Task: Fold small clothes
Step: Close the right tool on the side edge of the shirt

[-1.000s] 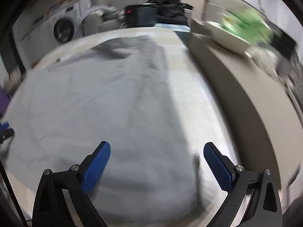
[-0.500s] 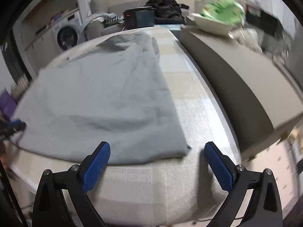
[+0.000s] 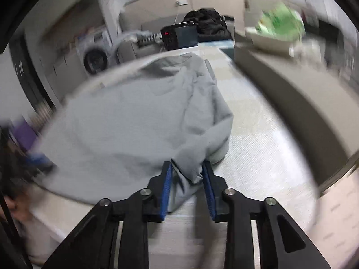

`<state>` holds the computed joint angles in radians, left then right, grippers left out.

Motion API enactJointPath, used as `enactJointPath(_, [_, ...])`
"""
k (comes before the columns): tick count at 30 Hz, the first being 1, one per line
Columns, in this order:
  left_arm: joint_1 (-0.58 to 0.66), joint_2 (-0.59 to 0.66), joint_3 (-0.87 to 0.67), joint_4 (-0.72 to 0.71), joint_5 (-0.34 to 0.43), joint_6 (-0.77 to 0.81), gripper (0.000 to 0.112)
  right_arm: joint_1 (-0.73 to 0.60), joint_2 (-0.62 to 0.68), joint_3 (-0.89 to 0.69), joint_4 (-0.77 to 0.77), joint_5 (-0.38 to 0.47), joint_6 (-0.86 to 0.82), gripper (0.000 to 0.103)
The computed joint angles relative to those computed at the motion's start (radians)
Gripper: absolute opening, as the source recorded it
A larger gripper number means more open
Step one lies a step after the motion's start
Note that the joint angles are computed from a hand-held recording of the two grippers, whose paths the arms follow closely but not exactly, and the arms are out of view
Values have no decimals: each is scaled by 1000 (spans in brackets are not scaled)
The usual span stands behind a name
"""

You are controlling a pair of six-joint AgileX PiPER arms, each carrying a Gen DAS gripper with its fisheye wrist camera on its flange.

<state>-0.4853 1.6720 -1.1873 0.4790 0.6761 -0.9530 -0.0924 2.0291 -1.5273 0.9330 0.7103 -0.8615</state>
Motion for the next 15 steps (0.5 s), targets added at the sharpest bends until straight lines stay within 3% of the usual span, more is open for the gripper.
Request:
enactJointPath(2, [-3,1,4,10,-6,-10,96,-35,29,-35,76,82,-12,40])
enactJointPath(6, [-8,9,3,30,-6,-14,99,-44,41,-57,89,107,11,40])
enactJointPath(11, [-7,7,10,38,-13,-12,100,46,7,-31,-121,-84,127,39])
enactJointPath(12, [-7,6,12,40,-14,-13,100,60,0,-23,-163,-116,158,36])
enactJointPath(13, [-7,6,13,43,-16,-14,100,74,1,-25,-211,-143,198,27])
enactJointPath(15, [-9,5,16,46,-18,-15,101,74,7,-30,-201,-155,207,20])
